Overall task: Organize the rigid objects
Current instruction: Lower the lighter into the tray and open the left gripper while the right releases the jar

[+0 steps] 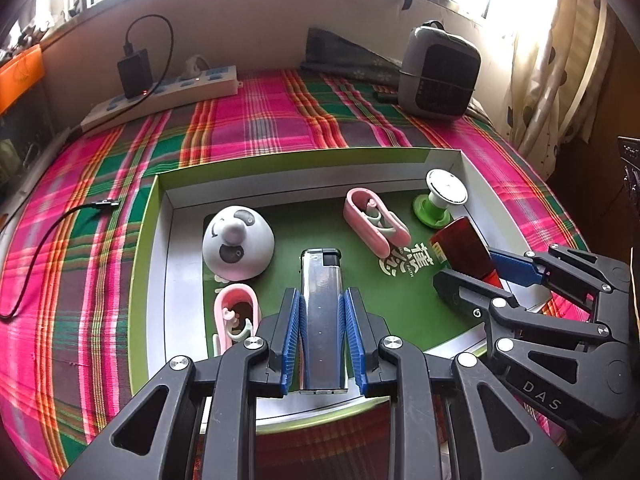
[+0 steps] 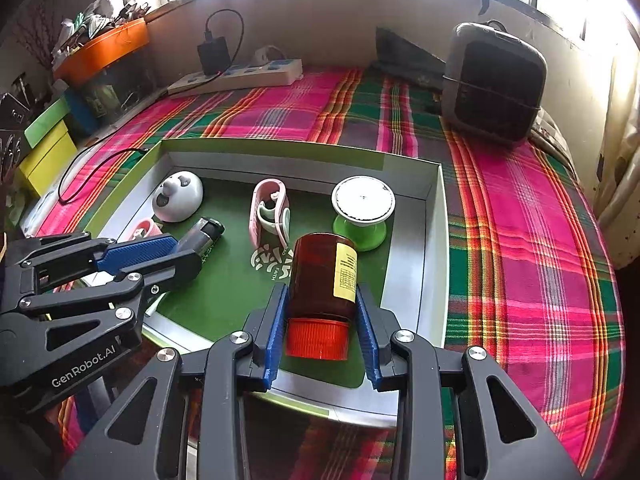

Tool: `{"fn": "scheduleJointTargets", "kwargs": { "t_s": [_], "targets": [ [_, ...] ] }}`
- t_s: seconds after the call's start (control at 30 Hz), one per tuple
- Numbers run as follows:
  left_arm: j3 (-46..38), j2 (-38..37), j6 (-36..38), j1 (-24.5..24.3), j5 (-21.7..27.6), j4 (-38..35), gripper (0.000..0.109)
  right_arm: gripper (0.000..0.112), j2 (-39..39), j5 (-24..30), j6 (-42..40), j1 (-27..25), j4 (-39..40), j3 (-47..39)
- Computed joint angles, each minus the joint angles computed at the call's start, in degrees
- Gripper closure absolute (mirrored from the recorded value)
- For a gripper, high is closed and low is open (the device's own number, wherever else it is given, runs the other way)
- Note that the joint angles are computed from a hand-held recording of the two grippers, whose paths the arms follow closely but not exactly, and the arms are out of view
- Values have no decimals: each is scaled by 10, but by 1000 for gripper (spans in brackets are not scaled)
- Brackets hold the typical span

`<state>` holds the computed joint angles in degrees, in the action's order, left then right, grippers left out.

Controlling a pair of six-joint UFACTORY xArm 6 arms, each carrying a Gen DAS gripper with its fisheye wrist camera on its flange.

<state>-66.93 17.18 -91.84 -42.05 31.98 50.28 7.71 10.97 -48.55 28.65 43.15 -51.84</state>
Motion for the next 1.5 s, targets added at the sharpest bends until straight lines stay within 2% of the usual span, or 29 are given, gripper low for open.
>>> {"fn": "scheduleJointTargets", "kwargs": {
  "t_s": [0.5, 0.9, 1.03, 1.23, 1.5],
  "targets": [
    [-1, 1, 0, -1, 2, 1, 86, 78, 0, -4, 2, 3, 1, 0],
    [4, -7, -12, -10, 16, 9, 76, 72, -9, -11, -3, 3, 22, 9],
    [13, -18, -26, -14, 21, 20, 72, 70, -16, -16, -24, 5, 49, 14],
    [25, -35, -46, -25, 30, 34, 71, 70, -33, -23, -46, 9, 79, 28],
    [37, -58, -69, -47, 70, 46, 71, 70, -68, -35, -84, 20, 128, 54]
  ]
}}
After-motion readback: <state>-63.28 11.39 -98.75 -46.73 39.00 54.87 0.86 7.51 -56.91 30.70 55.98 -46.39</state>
